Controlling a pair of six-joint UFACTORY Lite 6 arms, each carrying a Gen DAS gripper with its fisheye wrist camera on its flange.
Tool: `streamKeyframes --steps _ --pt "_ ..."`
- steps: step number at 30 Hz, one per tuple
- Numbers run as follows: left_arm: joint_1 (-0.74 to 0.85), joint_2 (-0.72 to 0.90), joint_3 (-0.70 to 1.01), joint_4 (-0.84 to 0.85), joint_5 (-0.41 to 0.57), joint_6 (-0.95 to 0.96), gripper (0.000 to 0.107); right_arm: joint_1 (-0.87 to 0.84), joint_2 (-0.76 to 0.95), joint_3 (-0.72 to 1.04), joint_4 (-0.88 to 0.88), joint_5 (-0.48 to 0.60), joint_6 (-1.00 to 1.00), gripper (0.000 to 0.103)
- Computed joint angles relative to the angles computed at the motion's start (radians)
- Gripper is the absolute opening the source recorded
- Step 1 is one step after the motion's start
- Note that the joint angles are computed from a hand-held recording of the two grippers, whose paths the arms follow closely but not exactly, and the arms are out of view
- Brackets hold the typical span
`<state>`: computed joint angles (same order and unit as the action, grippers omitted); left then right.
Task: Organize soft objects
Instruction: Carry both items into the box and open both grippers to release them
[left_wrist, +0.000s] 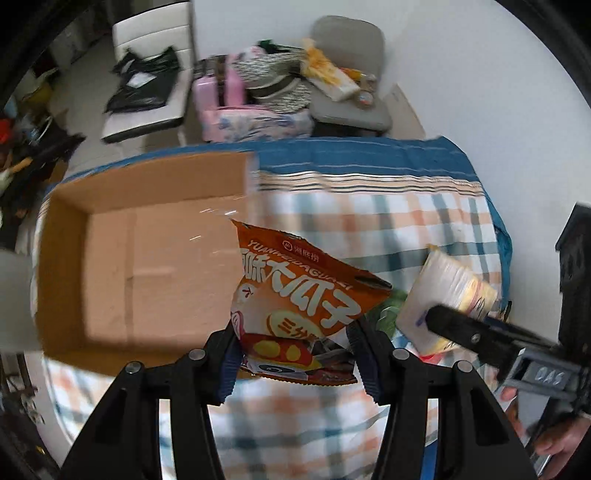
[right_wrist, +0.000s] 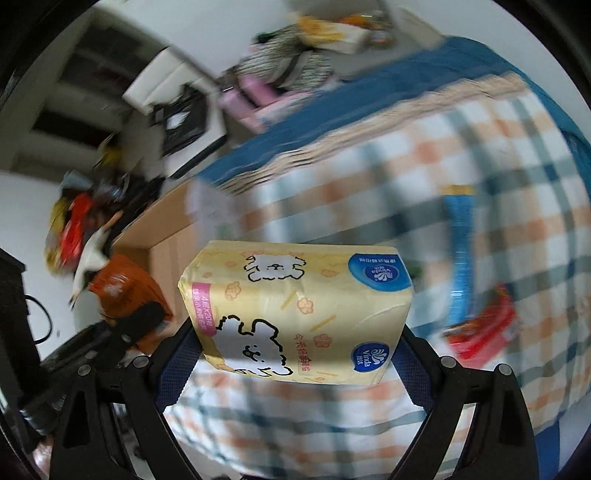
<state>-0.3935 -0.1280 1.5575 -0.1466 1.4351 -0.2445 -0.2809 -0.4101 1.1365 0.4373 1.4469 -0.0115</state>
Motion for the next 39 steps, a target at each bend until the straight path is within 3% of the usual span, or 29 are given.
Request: streamKeyframes --steps 5,10,18,26,31,38,39 --pt "0.363 -0.068 -0.041 -0.061 0.077 0.279 0.051 0.48 0.078 0.142 -0.055 -0.118 0.351 0.095" --pt "0.645 0.086 0.018 -0.132 0.087 0.492 0.051 0.763 0.324 0.317 -0.14 -0.241 0.571 0.095" --pt "0.725 0.553 0.292 -0.185 0.091 0.557 0.051 0.843 0.737 0.579 -0.192 -0.324 0.67 0.095" --pt "0.666 0.916 0.621 -0.163 0.16 0.551 0.053 0.849 1.078 0.907 -0.252 -0.264 0.706 0.096" --pt "0.634 1.039 0.789 -0.135 0.22 0.525 0.052 0.85 1.208 1.067 -0.288 -0.187 0.715 0.097" --pt "0.629 0.99 0.723 -0.1 0.181 0.562 0.057 0.868 1.271 1.184 -0.345 -0.125 0.74 0.103" --pt "0.635 0.973 0.704 -0.097 0.171 0.567 0.064 0.873 1.285 1.219 -0.36 -0.1 0.739 0.103"
